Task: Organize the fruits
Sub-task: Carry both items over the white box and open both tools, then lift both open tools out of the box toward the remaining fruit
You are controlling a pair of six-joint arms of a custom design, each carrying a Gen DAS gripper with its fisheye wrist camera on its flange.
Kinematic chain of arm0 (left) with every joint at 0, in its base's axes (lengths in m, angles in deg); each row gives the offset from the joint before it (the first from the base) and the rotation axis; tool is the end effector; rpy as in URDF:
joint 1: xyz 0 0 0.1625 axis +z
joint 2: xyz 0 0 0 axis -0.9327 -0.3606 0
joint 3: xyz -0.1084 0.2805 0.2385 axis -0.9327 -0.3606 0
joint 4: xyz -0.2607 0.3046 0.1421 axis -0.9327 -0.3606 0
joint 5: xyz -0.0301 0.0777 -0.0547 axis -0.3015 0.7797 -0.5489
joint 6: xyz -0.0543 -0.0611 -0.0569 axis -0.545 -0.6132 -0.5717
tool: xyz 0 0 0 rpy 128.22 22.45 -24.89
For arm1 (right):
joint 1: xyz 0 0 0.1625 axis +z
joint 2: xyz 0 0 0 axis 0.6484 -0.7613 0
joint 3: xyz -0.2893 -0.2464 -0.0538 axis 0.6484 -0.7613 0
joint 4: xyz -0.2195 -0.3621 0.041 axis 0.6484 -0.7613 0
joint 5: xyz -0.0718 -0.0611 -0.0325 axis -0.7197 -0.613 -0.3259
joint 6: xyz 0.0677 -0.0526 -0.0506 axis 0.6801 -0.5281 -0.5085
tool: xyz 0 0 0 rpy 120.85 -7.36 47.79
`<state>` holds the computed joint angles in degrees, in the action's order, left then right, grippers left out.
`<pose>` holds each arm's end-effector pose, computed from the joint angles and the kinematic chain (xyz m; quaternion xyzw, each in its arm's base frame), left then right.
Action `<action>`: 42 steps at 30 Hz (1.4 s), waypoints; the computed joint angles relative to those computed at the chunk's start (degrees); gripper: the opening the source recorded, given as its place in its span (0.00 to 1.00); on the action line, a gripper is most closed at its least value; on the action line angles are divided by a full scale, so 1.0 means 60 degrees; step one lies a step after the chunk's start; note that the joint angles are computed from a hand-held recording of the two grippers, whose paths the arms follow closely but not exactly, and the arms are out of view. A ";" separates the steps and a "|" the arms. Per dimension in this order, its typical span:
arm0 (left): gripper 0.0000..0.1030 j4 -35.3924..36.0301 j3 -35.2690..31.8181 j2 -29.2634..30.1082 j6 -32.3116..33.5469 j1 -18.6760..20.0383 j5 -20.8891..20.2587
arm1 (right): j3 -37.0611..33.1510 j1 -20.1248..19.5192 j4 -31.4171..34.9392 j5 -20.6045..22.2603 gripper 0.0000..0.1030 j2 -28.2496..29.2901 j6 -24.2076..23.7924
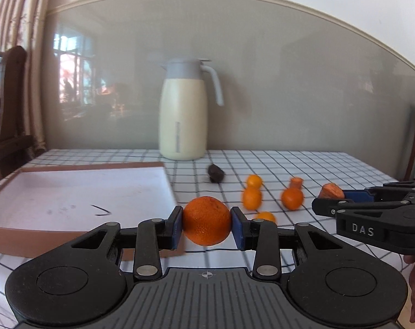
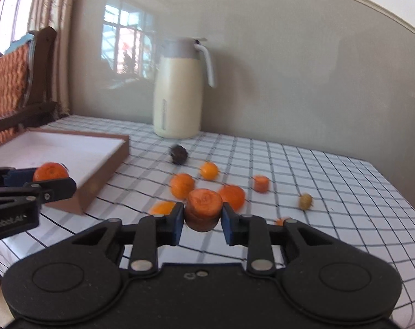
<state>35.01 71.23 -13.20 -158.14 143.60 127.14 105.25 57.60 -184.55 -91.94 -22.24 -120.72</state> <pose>-0.0140 -0.5972 0.0789 0.4071 0.7930 -0.4276 0.1502 0.1538 -0.5399 -0.0492 0.1418 -0.7305 0.5288 0.4082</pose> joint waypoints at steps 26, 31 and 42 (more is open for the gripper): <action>0.36 -0.0356 -0.3080 0.0480 -0.0019 0.1419 -0.1734 | -0.5283 0.0441 0.4530 0.1570 0.20 0.2062 0.0608; 0.36 -0.0212 -0.3685 0.0791 -0.0099 0.1549 -0.2015 | -0.6392 0.0326 0.5462 0.1517 0.20 0.2503 0.0845; 1.00 -0.1790 -0.2946 0.0541 0.0090 0.1625 -0.1649 | -0.7808 0.0234 0.5435 0.1064 0.94 0.3298 -0.0317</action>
<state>24.27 53.56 -9.96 -157.60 153.35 117.24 58.40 59.00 -151.94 -85.55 -2.45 -122.63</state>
